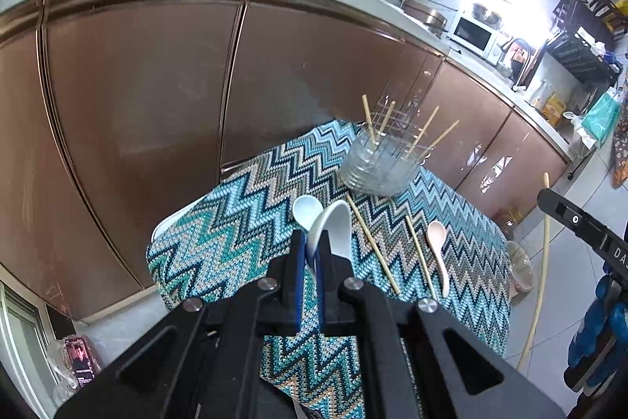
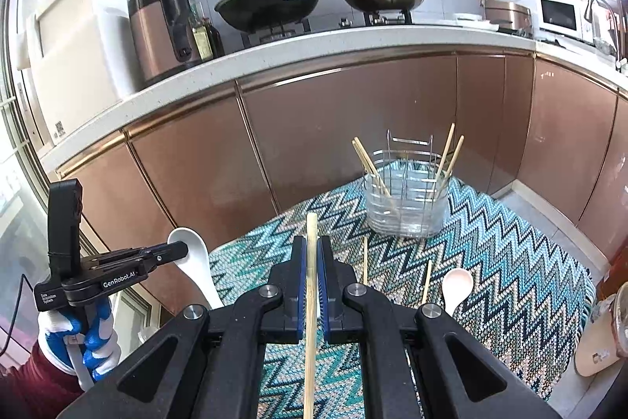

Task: Organize utensils
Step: 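Lift the held spoon and chopstick and carry both over the utensil holder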

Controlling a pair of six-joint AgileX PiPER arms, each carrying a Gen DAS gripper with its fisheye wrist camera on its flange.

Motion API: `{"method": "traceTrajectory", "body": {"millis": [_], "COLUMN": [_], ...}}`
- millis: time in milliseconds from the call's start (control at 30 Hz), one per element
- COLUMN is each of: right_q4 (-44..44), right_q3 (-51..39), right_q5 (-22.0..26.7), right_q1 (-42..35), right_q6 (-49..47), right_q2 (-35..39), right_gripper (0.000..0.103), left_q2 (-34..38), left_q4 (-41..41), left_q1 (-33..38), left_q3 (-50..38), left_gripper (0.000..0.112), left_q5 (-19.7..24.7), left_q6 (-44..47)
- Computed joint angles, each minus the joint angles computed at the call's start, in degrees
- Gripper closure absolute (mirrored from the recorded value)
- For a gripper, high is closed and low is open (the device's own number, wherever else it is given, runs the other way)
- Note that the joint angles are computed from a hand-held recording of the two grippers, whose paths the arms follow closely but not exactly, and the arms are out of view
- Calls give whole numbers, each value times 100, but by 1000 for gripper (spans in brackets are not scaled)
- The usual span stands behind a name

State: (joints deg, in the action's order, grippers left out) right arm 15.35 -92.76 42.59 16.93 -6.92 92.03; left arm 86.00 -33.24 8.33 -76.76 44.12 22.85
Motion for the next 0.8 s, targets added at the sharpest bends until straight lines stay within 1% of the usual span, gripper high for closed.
{"method": "traceTrajectory", "body": {"millis": [100,200,433,567,667,800], "right_q4": [-1,92,299,605,992,1413], "right_q3": [-8,52,43,-242,-666,-1330], "right_q5": [-41,-215,-809,-1070,-1305,-1615], "right_q1": [14,-7,-49,-156,-321,-509], "right_q6": [-6,-119,-500,-895,-1326,-1730], "right_q2": [-50,-104,-26,257,647,1256], "right_gripper": [98,98,98,98,98,98], "left_q2": [-81,-99,313,694,1028,1731], "left_q4": [49,134,317,378,471,800], "left_q1": [-42,-110,-328,-516,-730,-1028], "left_q3": [-58,-196,-929,-1556,-2176,-3432], "left_gripper": [108,108,108,108,108,108], "left_q5": [3,31,182,224,148,162], "left_q6": [-36,-121,-387,-527,-679,-1070]}}
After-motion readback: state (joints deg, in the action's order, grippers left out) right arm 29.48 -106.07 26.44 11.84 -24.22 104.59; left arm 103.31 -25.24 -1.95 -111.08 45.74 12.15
